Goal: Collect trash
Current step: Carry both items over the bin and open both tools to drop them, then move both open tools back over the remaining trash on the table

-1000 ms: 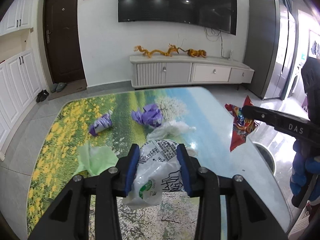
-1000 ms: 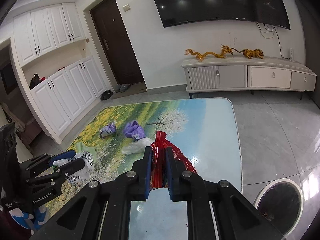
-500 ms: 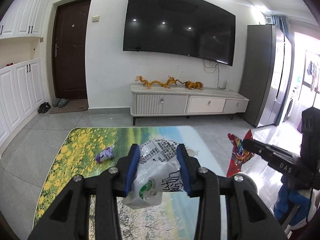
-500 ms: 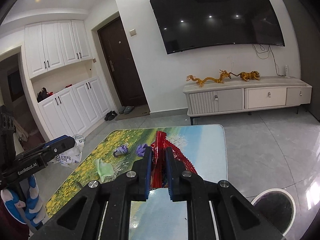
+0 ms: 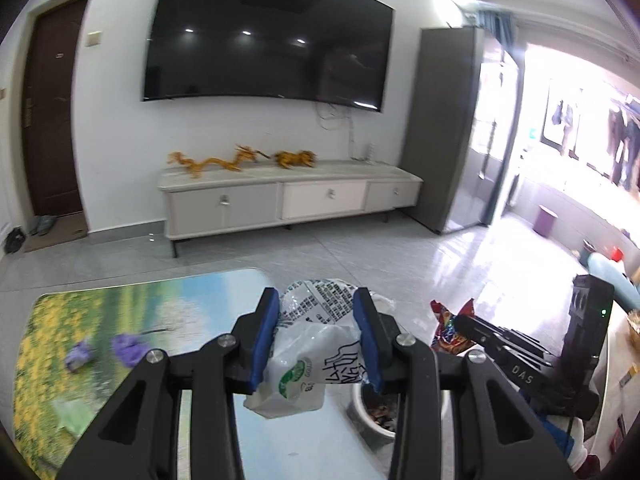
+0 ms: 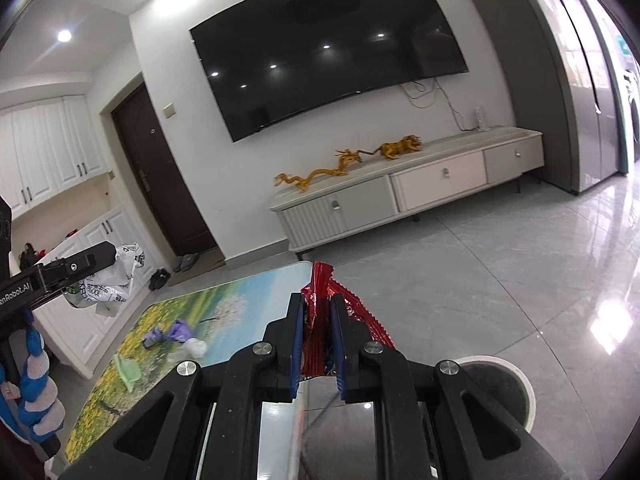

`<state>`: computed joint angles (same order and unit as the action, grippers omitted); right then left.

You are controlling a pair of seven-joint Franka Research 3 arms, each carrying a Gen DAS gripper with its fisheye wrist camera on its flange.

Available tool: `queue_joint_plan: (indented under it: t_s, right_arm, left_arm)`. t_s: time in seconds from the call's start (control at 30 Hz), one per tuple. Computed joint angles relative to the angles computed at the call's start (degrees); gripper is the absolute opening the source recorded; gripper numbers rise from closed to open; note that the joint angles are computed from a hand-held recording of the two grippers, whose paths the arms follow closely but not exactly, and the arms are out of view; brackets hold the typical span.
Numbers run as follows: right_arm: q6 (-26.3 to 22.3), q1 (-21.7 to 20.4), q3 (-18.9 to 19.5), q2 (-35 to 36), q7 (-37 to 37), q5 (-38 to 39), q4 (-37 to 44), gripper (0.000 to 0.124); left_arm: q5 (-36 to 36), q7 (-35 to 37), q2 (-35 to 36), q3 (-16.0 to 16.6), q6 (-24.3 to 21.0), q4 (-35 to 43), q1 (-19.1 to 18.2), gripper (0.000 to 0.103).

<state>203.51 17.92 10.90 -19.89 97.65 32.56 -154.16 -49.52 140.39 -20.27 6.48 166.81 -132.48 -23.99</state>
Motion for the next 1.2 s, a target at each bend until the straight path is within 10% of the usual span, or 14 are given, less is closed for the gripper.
queue_joint_plan:
  t_s: [0.33, 0.7, 0.87, 1.2]
  right_arm:
    - [-0.2, 3.9, -18.7, 2.4, 14.0, -13.9, -7.7, 0.013]
    - [-0.2, 10.7, -39.8, 12.4, 39.7, -44.8, -6.5, 0.018]
    - [-0.5, 8.7, -40.0, 15.9, 46.6, -51.8, -4.8, 0.049]
    - [-3.8, -1.1, -29.2, 12.7, 42.1, -44.8, -7.0, 0.053]
  left_arm:
    - [14.8, -15.5, 19.4, -14.5, -5.0, 12.2, 3.5, 0.037]
    - [28.2, -29.5, 35.0, -22.4, -9.7, 23.9, 7.6, 0.040]
    - [28.6, -31.0, 39.0, -26.5, -11.4, 27.5, 11.2, 0.051]
    - [28.6, -31.7, 39.2, -29.7, -10.0, 26.9, 14.2, 0.059]
